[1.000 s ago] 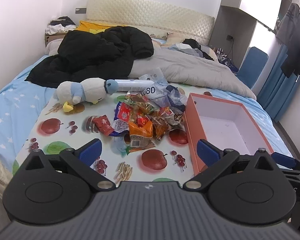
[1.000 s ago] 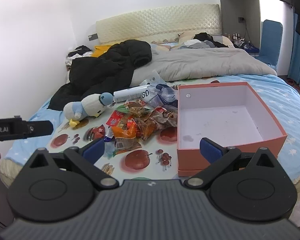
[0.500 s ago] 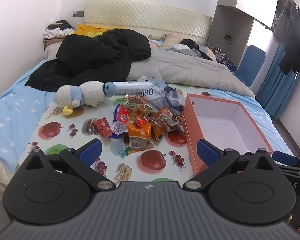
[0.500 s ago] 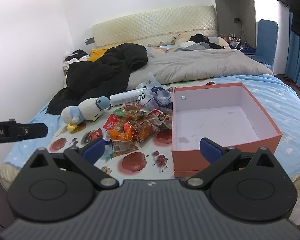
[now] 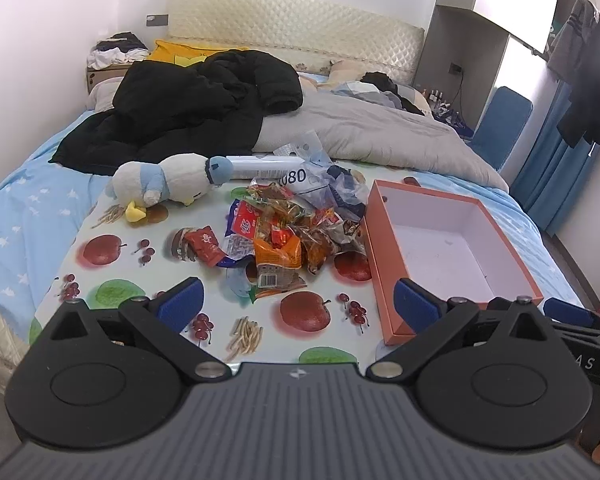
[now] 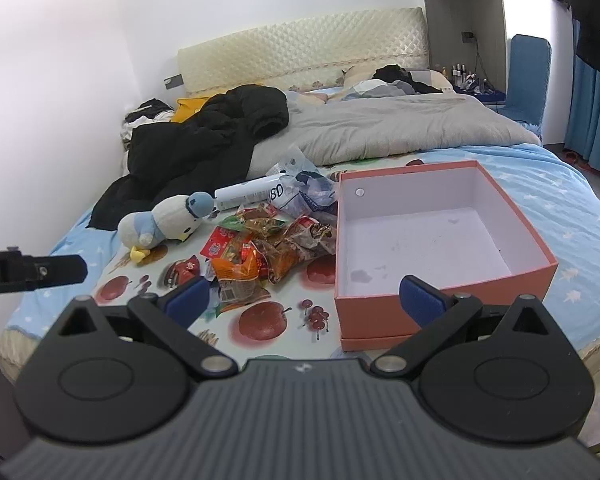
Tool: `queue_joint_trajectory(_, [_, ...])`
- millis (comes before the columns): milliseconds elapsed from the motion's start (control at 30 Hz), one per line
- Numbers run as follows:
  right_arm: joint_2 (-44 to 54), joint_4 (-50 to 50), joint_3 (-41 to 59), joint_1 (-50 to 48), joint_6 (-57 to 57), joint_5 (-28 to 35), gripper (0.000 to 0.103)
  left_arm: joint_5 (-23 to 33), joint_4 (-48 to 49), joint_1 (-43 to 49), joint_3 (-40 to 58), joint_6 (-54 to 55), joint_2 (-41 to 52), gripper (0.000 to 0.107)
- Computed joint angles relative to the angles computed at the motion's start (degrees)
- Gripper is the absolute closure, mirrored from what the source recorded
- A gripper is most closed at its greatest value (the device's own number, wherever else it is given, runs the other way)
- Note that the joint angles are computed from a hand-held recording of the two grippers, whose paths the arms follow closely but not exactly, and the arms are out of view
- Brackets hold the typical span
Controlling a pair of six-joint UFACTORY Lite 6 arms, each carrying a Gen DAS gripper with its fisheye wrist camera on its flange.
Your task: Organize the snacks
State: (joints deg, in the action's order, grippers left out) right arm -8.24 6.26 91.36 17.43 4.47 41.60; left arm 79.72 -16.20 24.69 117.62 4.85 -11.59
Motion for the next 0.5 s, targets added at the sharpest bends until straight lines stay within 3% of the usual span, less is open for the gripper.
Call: queue_joint_trajectory(500, [-0.32,-0.42,-0.72,1.32,0.92,0.11,0.0,0.96,-1.58,1.85,0.12,1.13,0.11,0.005])
